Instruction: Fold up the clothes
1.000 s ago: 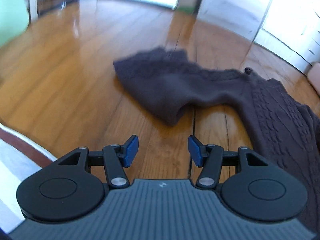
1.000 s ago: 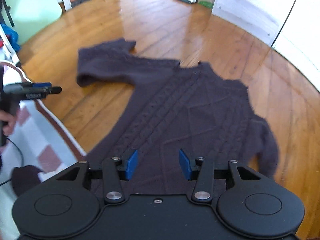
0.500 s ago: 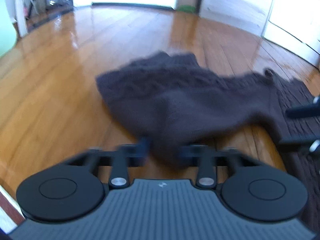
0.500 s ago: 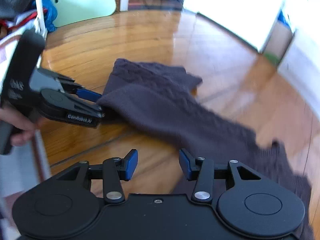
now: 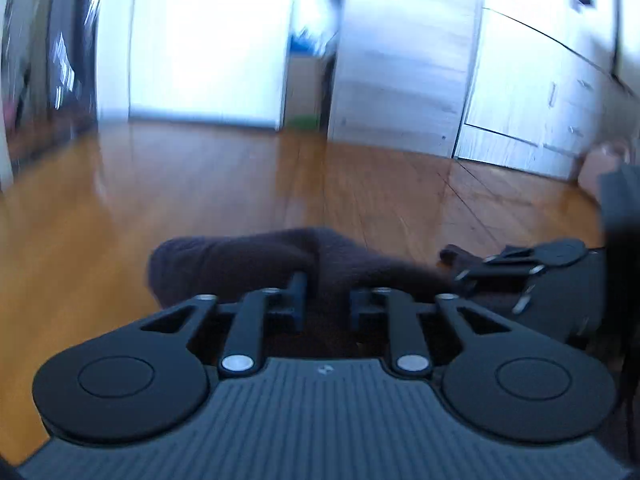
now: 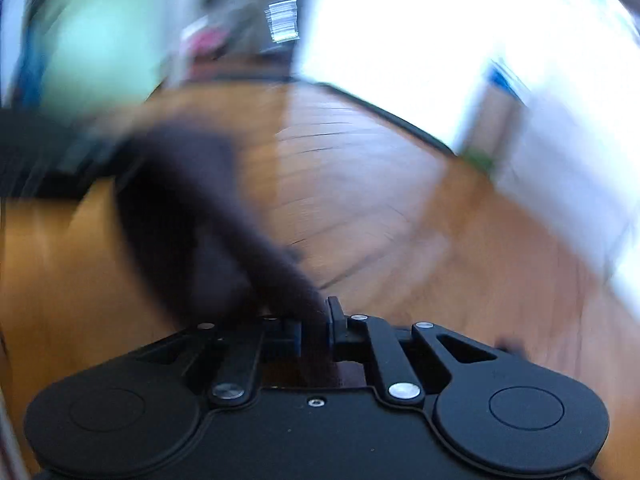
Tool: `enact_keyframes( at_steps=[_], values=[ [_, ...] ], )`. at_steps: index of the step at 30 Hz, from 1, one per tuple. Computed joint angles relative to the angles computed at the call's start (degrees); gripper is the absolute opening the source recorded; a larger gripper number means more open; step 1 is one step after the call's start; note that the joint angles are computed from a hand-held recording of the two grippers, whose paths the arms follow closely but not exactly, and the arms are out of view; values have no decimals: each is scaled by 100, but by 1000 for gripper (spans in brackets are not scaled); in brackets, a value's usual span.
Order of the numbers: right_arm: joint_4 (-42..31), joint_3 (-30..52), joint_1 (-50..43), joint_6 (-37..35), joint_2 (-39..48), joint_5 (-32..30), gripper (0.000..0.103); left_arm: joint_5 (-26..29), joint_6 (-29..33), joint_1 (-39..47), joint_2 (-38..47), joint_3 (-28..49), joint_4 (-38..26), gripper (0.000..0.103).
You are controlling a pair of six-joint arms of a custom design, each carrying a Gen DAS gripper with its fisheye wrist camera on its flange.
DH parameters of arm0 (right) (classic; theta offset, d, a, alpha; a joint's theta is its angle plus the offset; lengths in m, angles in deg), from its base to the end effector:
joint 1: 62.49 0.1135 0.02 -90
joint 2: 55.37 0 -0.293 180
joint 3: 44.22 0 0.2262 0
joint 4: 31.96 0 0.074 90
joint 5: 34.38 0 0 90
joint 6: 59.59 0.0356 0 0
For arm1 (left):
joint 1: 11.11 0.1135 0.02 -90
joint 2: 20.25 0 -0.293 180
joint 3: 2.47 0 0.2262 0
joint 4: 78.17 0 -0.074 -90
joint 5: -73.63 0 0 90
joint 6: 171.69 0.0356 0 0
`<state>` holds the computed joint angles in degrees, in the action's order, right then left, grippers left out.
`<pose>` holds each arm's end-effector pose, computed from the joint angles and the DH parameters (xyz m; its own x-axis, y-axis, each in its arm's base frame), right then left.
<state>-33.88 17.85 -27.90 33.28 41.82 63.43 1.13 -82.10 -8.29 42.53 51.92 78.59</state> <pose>0.2735 0.1827 0.2082 -0.5190 -0.2976 -0.8013 -0.4477 0.8932 -0.0418 0.2020 -0.0008 0.2844 -0.5253 -0.0327 -0.8503 0.2051 0.9649 -0.1638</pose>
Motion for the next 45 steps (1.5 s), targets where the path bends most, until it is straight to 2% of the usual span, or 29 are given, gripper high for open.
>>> enact_keyframes(
  at_steps=[1,2,5,8,10,12,13,17,18,19,20,21,23,24,26,27,28,29,30,32,34,36,38,40,41,43,45],
  values=[
    [-132,-16,-326,453,-121,-271,10,6,-12,-54,77,-64,19,45],
    [-286,-10,-563,687,-162,-361,10,-215,82,-236,180,-119,13,50],
    [-782,77,-1144,1047,-125,-360,10,-923,267,-863,490,-306,122,50],
    [-1115,19,-1681,1298,-105,-499,10,-1321,310,-1470,661,-483,229,54],
    [-998,-178,-1851,1465,-130,-709,10,-1678,339,-1951,783,-608,387,57],
    [-830,-382,-1993,1638,-148,-932,10,-1991,508,-2329,935,-659,479,65],
    [-666,-540,-2037,1700,-175,-1020,10,-2185,614,-2501,1049,-639,504,72],
    [-71,-966,-2249,1824,-88,-1504,13,-3240,1069,-3152,1627,-475,824,76],
    [57,-1047,-2300,1850,-79,-1650,19,-3326,1217,-3169,1740,-464,986,76],
    [187,-1127,-2351,1877,-67,-1796,19,-3409,1367,-3184,1853,-451,1150,65],
    [280,-1206,-2374,1876,-81,-1919,19,-3490,1521,-3197,1966,-438,1314,13],
    [313,-1274,-2416,1800,-122,-2012,19,-3756,1544,-3214,1977,-352,1261,10],
    [235,-1352,-2518,1583,-204,-2155,40,-4564,1647,-3250,1434,-502,1485,7],
    [123,-1345,-2542,1475,-229,-2182,55,-4962,1908,-3256,1058,-625,1709,7],
    [-75,-1295,-2547,1247,-316,-2335,58,-6003,2783,-3310,394,-1102,2679,7],
    [-177,-1263,-2546,1130,-362,-2422,58,-6456,3427,-3308,113,-1392,3444,7],
    [-293,-1228,-2494,995,-417,-2340,59,-6660,4093,-3176,-77,-1731,4223,10],
    [-366,-1223,-2472,823,-456,-2314,59,-6711,4743,-2959,-206,-2089,5008,19],
    [-415,-1231,-2480,637,-485,-2356,59,-6548,5063,-2601,-356,-2335,5242,23],
    [-441,-1300,-2552,505,-420,-2351,59,-5973,4989,-1673,-557,-2592,4714,43],
    [-387,-1417,-2647,561,-309,-2254,59,-5364,4811,-698,-421,-2844,4319,46],
    [-128,-1652,-2829,563,-312,-2333,59,-4958,4803,35,-16,-3123,4453,46],
    [-155,-1756,-2965,474,-425,-2358,59,-4757,4664,380,137,-3100,4235,46],
    [-319,-1778,-2972,390,-567,-2110,59,-4867,4624,334,152,-3062,4354,50],
    [-403,-1785,-2963,352,-639,-1961,59,-4967,4629,296,220,-3050,4507,58],
    [-528,-1820,-3008,201,-726,-1726,59,-5026,4828,355,591,-3095,5125,63],
    [-629,-1862,-3066,37,-799,-1502,59,-5194,5147,313,1199,-3108,6014,60]
  ],
)
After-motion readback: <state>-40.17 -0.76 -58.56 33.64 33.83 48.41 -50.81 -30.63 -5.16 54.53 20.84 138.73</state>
